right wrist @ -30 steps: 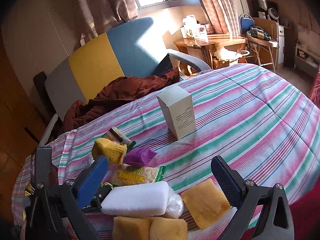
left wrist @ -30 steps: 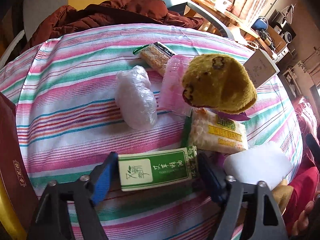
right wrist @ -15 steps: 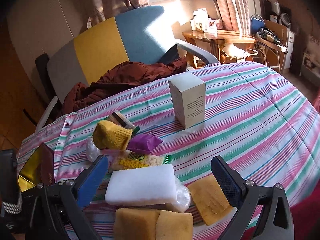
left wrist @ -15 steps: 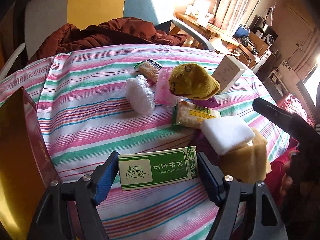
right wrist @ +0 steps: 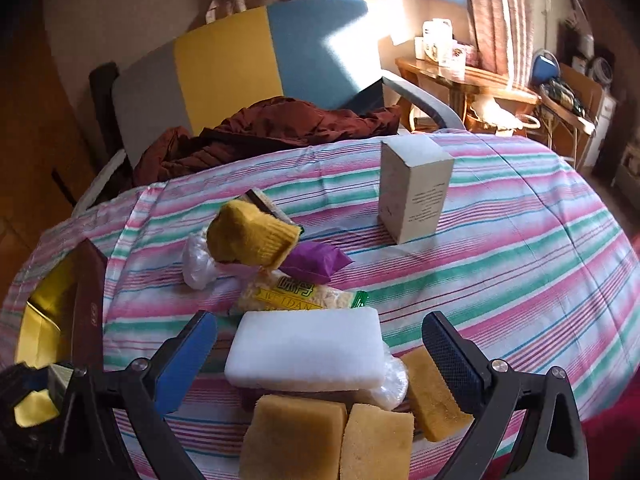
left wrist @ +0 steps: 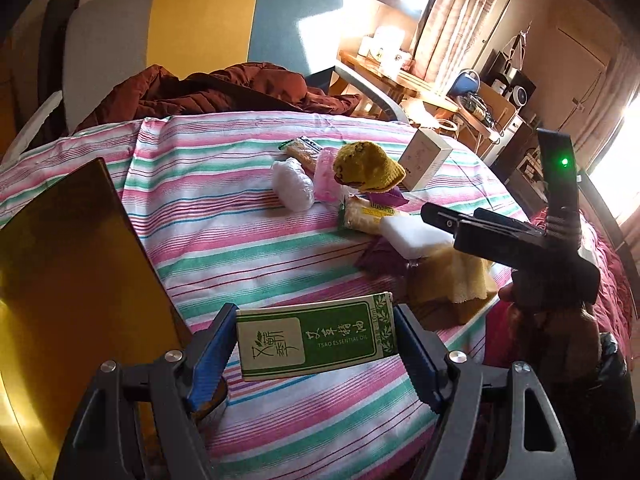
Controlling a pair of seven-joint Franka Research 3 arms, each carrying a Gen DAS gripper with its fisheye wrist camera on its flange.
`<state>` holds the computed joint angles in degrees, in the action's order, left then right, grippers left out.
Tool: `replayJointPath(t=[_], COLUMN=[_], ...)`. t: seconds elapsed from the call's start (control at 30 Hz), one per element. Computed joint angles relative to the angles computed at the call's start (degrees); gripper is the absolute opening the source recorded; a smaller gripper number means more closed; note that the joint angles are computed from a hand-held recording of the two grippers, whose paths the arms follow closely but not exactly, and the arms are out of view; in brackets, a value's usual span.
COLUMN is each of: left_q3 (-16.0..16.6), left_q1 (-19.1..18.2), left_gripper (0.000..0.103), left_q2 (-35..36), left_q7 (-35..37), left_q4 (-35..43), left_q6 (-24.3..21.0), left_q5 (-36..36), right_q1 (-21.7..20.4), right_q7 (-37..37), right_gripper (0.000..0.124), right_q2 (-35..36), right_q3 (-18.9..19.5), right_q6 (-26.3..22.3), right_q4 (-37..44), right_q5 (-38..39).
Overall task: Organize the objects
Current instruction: 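Carry the green box toward the gold tray with the left gripper while the right grasps a yellow sponge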
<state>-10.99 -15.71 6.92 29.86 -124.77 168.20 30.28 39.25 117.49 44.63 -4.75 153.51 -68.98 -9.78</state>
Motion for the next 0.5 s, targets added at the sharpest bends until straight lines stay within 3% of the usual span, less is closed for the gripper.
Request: replayJointPath(t=[0.2,0.3,0.47,0.5], left_q3=[0.5,0.0,-0.8,-1.0], left_q1=[1.2,2.3,3.4,3.5], left_gripper=[0.078,0.078,0.078,0.078], left_q2=[-5.2,-6.4,-7.6,-8.0], left_q7=[-4.6,-5.6,-6.5,-7.0], left_q4=[-6.0,-8.1,-10.2,-10.6], left_q6=[1.7,2.5,4.3,4.4], left_q5=[3.1,2.8,2.3,2.8], right_q1=[-0.1,-1.8,0.5,1.0], right_q7=[0.3,-3.5,-4.6,-4.0], right_gripper=[0.103,0.103,0.102,0.091], right_q2=[-1.7,-5.6,-5.0,-4.7], right_q3=[0.3,3.1,2.6,2.4], right_q6=[-3.1,-3.1,-13.2,-14.0], right_q4=[-1.3,-6.2,-4.5,-4.2], right_q5=[0.3,1.5,-1.3,-1.9])
